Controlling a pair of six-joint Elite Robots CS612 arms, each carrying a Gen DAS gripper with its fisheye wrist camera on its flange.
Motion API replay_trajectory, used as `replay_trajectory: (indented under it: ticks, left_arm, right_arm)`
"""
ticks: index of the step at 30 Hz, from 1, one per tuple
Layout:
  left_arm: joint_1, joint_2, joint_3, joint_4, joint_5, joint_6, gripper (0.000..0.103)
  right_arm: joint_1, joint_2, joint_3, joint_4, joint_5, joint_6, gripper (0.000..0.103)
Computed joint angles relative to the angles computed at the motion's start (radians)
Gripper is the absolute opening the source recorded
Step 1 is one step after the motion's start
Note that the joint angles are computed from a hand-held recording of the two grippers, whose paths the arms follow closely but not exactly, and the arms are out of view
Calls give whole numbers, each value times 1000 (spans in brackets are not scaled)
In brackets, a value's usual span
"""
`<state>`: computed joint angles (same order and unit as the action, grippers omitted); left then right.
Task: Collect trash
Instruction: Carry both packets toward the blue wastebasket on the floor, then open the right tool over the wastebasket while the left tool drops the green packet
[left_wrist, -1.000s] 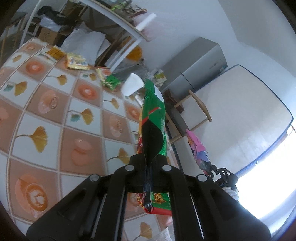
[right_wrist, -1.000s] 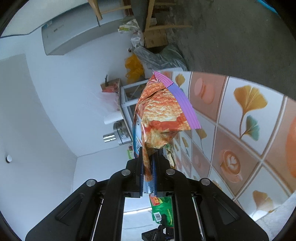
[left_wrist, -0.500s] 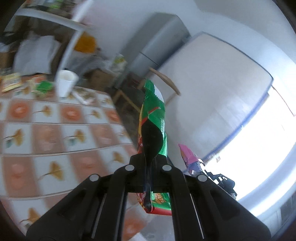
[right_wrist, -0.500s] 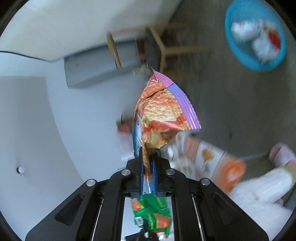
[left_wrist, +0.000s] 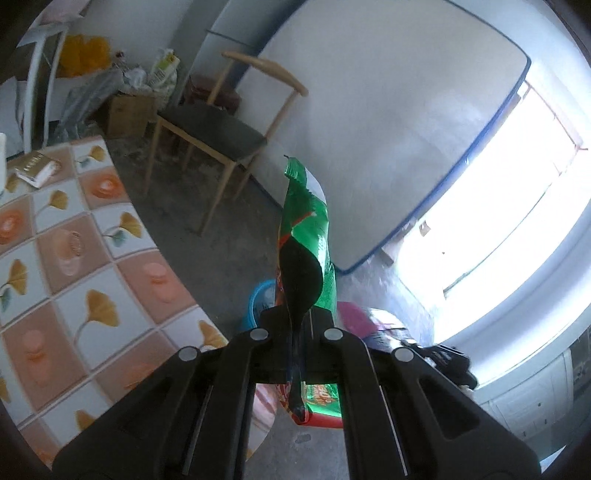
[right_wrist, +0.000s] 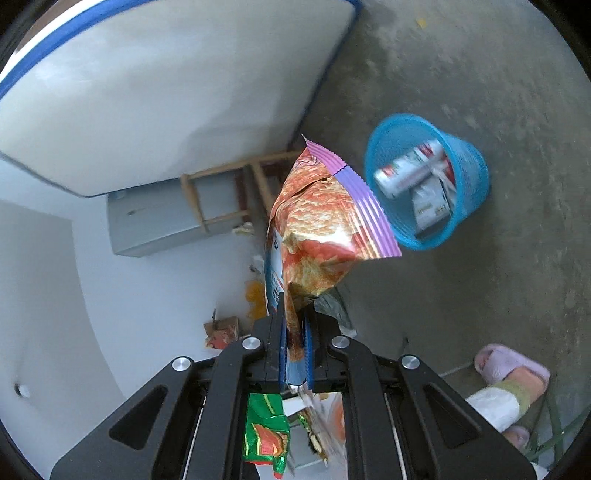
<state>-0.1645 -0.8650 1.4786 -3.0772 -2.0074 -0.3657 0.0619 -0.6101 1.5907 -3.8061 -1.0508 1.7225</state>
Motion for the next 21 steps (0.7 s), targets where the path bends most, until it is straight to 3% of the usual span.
replay_trajectory:
  ticks: [7,12,15,19,20,21]
  left_arm:
    - [-3,26,-38,67,14,38,1]
    - [-2,40,-65,114,19,53,1]
    - [-2,50,-82,133,18,62,1]
    - [-1,63,-103,152,10,61,1]
    - [-2,67,-109,156,9,63,1]
    - [-2,71,-115,160,7,65,1]
  right_arm:
    - [3,199,-278,94,115,141,8]
    - [4,317,-456,248,102,152,8]
    - [0,352,-506,398,76,114,8]
    - [-3,338,-525,692,50,-67,13]
    - [-2,327,-527,757,37,-132,17]
    - [-3,318,-527,796,34,-177,30]
